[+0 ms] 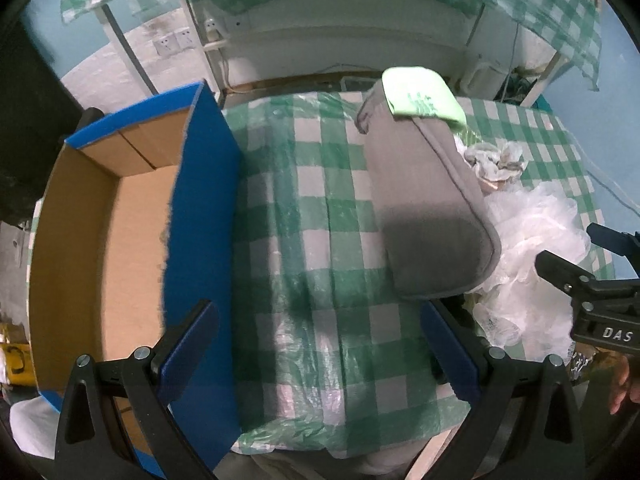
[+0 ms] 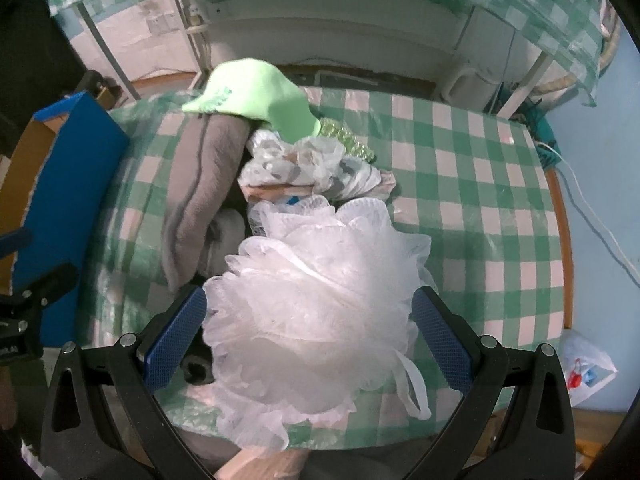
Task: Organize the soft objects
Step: 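Lower the right gripper onto the white mesh puffball and close it, then lift the puffball with the right gripper while the left gripper grasps a black plush toy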
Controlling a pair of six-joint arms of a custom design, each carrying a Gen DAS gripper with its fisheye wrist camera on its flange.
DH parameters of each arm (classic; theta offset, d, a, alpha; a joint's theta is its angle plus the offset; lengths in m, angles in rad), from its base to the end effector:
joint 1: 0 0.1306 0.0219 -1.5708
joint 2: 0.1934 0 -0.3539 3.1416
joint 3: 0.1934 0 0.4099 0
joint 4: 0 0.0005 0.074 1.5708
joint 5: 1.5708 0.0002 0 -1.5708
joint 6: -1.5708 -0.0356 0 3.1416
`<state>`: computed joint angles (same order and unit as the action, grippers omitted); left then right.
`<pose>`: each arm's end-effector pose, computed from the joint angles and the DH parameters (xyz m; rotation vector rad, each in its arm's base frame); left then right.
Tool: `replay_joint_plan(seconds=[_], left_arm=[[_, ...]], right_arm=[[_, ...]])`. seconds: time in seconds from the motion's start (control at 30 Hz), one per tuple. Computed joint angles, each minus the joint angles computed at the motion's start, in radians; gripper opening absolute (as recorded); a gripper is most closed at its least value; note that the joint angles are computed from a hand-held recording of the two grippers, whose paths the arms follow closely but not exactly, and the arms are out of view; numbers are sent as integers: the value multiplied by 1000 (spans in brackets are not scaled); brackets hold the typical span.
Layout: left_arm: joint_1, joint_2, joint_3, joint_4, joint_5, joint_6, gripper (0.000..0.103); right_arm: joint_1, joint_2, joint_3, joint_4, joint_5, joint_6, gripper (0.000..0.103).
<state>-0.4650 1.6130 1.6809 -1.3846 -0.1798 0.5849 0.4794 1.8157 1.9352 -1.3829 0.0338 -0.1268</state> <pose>0.4859 -0.2372 0.3970 -0.2022 2.8252 0.0396 0.5438 0.2808 0.3954 -0.4902 2.7943 0.0854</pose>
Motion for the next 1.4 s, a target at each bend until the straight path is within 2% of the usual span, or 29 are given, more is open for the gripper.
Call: replay_joint_plan(seconds=[0.33,0.67,1.03,1.3,1.4], left_arm=[[11,67,31,9,40,11,101],[21,104,46,-1,75,8,101],[23,118,57,-8,84,-6,101],[1,125,61,-19,79,-13,101],[-18,121,64,-22,74,-20,101]], right_arm=[[-3,53,4,-25,22,-11,101],[-29,108,12,-57,-50,-45,101],[-35,98,-49,-15,-61,-6,101],[-33,48,-105,12,-82,41,72],[-35,15,-137,36,-82,42,66]])
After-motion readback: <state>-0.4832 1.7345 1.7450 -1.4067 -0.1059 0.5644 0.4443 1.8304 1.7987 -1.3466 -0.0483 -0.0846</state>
